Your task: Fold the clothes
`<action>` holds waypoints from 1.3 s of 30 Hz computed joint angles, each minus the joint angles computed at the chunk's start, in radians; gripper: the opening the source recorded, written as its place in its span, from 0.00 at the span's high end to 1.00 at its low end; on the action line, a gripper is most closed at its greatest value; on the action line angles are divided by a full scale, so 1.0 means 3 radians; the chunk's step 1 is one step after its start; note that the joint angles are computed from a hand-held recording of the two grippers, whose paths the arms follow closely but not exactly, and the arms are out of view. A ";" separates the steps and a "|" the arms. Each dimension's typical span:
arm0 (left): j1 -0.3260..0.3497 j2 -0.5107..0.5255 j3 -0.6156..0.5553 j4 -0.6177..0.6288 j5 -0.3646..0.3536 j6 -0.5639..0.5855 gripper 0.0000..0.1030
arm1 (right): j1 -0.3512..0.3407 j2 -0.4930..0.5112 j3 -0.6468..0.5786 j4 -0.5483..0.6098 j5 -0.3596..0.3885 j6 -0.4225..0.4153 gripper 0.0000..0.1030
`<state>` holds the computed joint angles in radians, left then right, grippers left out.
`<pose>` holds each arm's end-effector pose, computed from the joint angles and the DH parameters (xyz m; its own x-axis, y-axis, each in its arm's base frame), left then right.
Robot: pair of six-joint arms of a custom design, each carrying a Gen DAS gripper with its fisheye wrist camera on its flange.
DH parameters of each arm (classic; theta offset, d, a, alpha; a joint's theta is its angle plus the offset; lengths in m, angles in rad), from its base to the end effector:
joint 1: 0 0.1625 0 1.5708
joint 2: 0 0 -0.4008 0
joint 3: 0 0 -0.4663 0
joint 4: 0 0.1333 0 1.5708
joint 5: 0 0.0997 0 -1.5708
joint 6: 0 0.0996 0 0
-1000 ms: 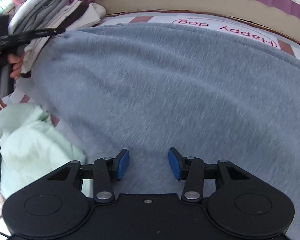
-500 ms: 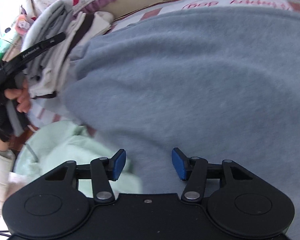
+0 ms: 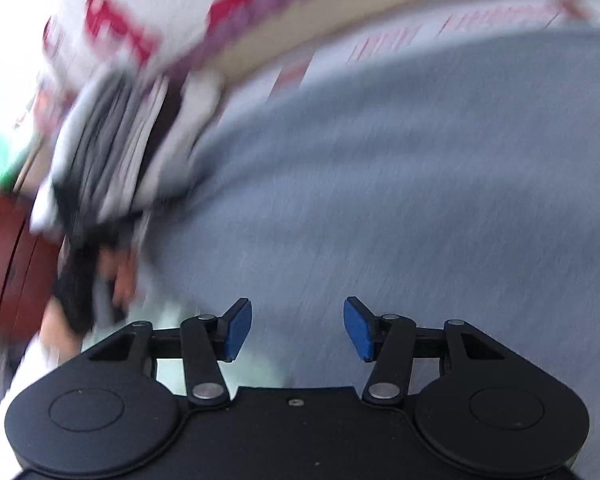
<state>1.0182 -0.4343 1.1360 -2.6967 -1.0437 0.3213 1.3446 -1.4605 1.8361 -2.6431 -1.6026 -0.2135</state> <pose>-0.2880 -0.8164 -0.0073 -0.6500 0.5082 -0.5650 0.7205 0.6484 -0.2458 -0.0118 -0.6317 0.3774 -0.9839 0.0801 0.1598 -0.0373 0.7822 -0.6220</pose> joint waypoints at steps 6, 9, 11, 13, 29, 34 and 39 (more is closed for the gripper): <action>0.0010 -0.0024 0.0039 -0.0043 -0.0014 0.0033 0.95 | 0.0178 0.0414 -0.0122 -0.0696 -0.0913 -0.0501 0.44; 0.0040 -0.0034 0.0012 0.0017 -0.0103 -0.0047 0.95 | 0.0217 0.0449 -0.0157 -0.0353 -0.0763 -0.0677 0.41; 0.0060 -0.0029 -0.0019 0.0062 -0.0159 -0.0105 0.95 | 0.0162 0.0415 -0.0232 0.0209 -0.0303 -0.0428 0.41; 0.0078 -0.0025 -0.0048 0.0102 -0.0210 -0.0158 0.95 | 0.0146 0.0415 -0.0255 0.0526 -0.0020 -0.0338 0.41; -0.0119 -0.0309 0.0251 0.0250 -0.0917 0.0360 0.59 | 0.0345 0.0520 -0.0297 -0.0668 -0.1601 -0.0842 0.45; -0.0146 -0.0291 0.0341 0.0488 -0.1409 0.0326 0.57 | 0.0221 0.0390 -0.0147 -0.0309 -0.0957 -0.0575 0.44; -0.0216 -0.0378 0.0642 0.0602 -0.1481 0.0529 0.55 | -0.0091 0.0132 -0.0136 0.0862 0.0413 -0.0009 0.57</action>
<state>0.9534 -0.5477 1.3285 -2.5160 -1.4881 0.4799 1.3175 -1.4209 1.7954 -2.3845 -1.4786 -0.2160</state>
